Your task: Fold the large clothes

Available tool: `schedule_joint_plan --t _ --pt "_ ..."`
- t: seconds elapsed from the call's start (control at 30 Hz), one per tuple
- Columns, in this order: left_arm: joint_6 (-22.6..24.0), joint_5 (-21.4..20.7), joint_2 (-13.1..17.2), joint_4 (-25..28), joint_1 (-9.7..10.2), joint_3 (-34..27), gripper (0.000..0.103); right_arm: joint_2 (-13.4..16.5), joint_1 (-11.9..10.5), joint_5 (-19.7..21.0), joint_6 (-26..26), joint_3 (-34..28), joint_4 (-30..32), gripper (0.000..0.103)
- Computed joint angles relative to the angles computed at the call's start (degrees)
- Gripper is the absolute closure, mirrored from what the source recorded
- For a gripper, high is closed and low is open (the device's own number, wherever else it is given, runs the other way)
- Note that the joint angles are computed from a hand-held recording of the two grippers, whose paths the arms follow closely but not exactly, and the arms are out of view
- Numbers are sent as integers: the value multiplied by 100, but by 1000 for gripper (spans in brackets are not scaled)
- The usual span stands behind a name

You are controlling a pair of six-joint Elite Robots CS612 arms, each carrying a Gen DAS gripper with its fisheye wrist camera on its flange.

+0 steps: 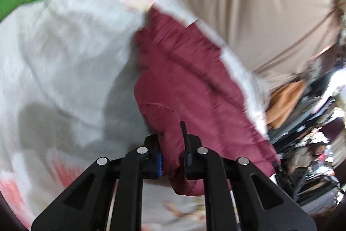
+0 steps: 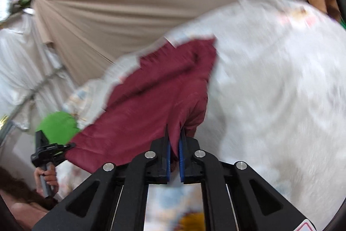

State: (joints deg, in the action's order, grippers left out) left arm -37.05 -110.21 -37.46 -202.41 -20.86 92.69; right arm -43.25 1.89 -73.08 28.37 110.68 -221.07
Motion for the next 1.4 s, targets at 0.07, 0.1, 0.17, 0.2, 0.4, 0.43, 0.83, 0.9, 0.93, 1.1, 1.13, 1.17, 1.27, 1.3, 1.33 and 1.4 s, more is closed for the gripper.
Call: schedule_joint_plan --t 0.07,0.1,0.17,0.2,0.4,0.43,0.83,0.9,0.93,1.1,1.13,1.17,1.27,1.3,1.33,1.4 --pt "-8 57 -137 -595 3 160 93 -93 -1 5 -73 76 -525 99" --pt "6 135 -201 -816 -5 230 93 -139 11 -40 -102 107 -744 99" --pt "-53 251 -315 -1297 -1 349 93 -213 -11 -30 -79 163 -1292 100" --pt "-99 271 -345 -1426 3 364 93 -242 -22 -22 -21 176 -1545 100" --pt "134 563 -321 -919 -13 -134 92 -295 6 -148 181 -234 -1459 100" --pt "170 560 -260 -722 -5 -315 92 -271 -2 -194 155 -385 -1247 100" --pt "453 1401 1322 3128 -4 -3625 91 820 -206 -373 572 -2994 2448 100" --pt "472 1442 1542 3428 -6 -3997 91 1020 -216 -420 612 -3327 2843 100" --pt "493 1470 1629 3572 -8 -4148 91 1152 -214 -473 577 -3555 3105 100" --pt "608 1435 2054 3992 5 -4801 89 1527 -184 -722 383 -4157 3899 100" --pt "594 1387 2113 4000 14 -4878 88 1573 -182 -724 340 -4221 4007 100" --pt "564 1317 2180 3943 28 -4945 88 1626 -179 -725 300 -4285 4101 100" --pt "395 1118 2313 3520 63 -5018 87 1726 -201 -582 336 -4372 4127 101" --pt "327 1085 2304 3444 64 -4995 87 1735 -223 -489 406 -4357 4029 99" --pt "241 1032 2283 3369 77 -4959 86 1719 -249 -395 490 -4288 3807 95" --pt "-61 829 2178 3007 129 -4784 77 1644 -283 -346 670 -4084 3203 86"
